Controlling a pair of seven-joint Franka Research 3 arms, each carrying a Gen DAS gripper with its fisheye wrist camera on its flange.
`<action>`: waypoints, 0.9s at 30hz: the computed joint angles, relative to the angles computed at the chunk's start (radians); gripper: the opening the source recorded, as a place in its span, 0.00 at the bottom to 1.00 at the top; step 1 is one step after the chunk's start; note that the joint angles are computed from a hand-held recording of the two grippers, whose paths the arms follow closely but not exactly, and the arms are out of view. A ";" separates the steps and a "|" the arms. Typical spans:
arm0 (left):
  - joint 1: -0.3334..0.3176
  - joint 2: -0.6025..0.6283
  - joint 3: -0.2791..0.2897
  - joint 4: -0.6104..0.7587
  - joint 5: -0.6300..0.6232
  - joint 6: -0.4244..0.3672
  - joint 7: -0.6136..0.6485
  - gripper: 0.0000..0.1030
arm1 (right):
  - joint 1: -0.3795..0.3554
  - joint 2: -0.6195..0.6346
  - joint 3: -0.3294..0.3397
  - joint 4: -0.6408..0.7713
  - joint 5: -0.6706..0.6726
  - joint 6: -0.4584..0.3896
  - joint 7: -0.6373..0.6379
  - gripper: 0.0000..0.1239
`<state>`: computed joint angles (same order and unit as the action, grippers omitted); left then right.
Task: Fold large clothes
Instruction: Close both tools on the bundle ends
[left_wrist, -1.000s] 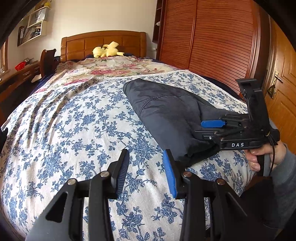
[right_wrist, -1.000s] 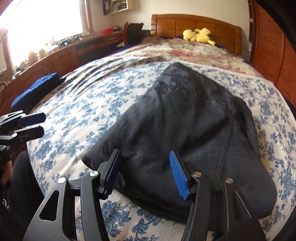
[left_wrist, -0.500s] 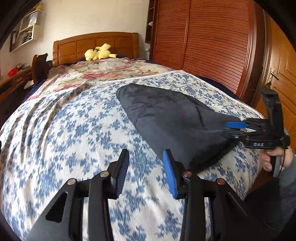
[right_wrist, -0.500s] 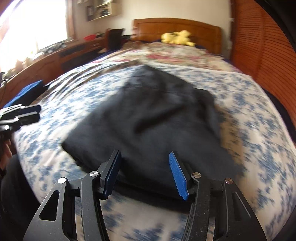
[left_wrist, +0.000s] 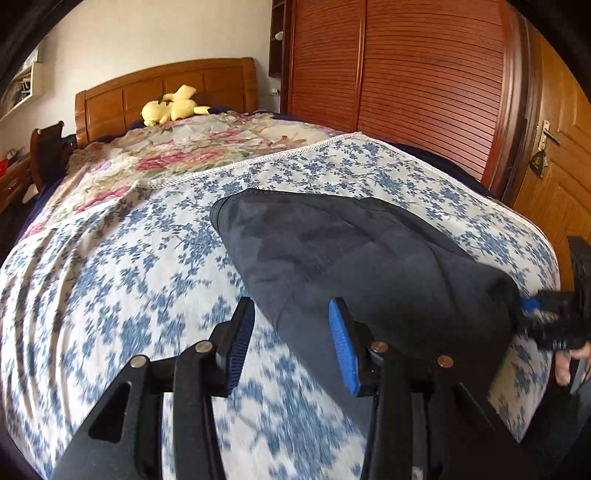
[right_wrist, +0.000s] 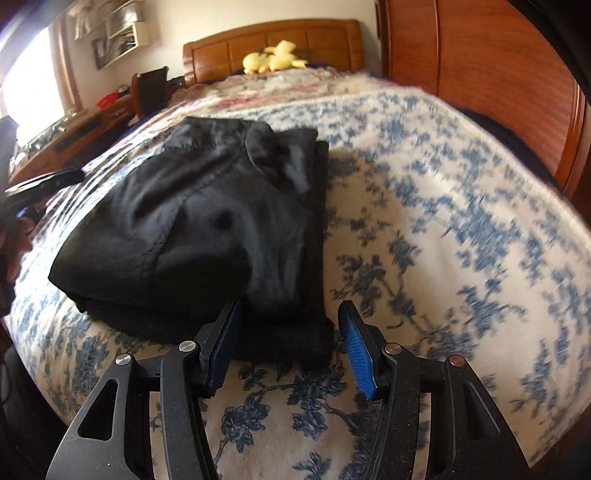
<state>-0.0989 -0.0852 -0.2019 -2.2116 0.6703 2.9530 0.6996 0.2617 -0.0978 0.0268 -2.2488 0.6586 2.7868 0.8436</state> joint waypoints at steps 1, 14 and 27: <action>0.000 0.021 0.004 0.021 -0.009 -0.002 0.015 0.39 | 0.000 0.009 -0.001 0.007 0.001 -0.009 0.002 0.46; 0.000 0.304 0.051 0.318 -0.251 -0.030 0.277 0.40 | 0.000 0.044 0.017 0.032 -0.037 -0.007 0.020 0.47; -0.026 0.514 0.119 0.541 -0.247 -0.129 0.261 0.56 | -0.007 0.068 0.018 0.059 -0.011 -0.042 -0.004 0.48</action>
